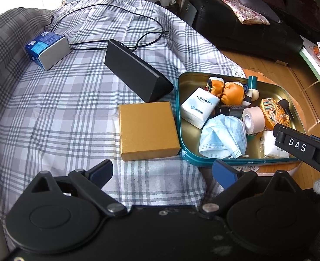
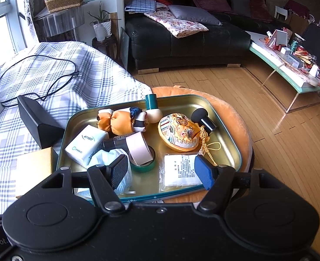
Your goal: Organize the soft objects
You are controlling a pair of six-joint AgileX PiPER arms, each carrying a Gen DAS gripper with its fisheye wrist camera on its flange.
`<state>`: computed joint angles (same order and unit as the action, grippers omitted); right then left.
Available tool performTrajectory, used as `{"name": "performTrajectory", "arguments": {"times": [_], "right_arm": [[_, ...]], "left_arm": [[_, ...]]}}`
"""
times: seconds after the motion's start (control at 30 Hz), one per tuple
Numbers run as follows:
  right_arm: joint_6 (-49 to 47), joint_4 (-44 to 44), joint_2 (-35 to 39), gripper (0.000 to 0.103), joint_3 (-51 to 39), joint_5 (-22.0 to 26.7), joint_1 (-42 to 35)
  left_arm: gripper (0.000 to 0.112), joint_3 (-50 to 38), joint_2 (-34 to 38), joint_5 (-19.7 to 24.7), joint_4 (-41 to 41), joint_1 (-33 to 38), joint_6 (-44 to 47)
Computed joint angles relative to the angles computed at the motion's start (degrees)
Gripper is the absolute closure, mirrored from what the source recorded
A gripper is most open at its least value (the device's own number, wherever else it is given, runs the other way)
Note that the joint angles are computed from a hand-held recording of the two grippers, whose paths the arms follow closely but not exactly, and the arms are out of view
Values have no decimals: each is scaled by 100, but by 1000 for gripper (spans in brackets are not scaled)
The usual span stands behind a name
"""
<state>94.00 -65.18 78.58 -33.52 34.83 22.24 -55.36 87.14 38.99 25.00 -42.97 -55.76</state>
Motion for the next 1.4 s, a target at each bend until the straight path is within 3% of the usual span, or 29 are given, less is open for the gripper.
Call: {"name": "performTrajectory", "arguments": {"times": [0.67, 1.4], "right_arm": [[-23, -30, 119, 39, -80, 83, 163], [-31, -33, 148, 39, -100, 145, 224]], "left_arm": [[12, 12, -27, 234, 352, -108, -288], [12, 79, -70, 183, 316, -39, -211]]}}
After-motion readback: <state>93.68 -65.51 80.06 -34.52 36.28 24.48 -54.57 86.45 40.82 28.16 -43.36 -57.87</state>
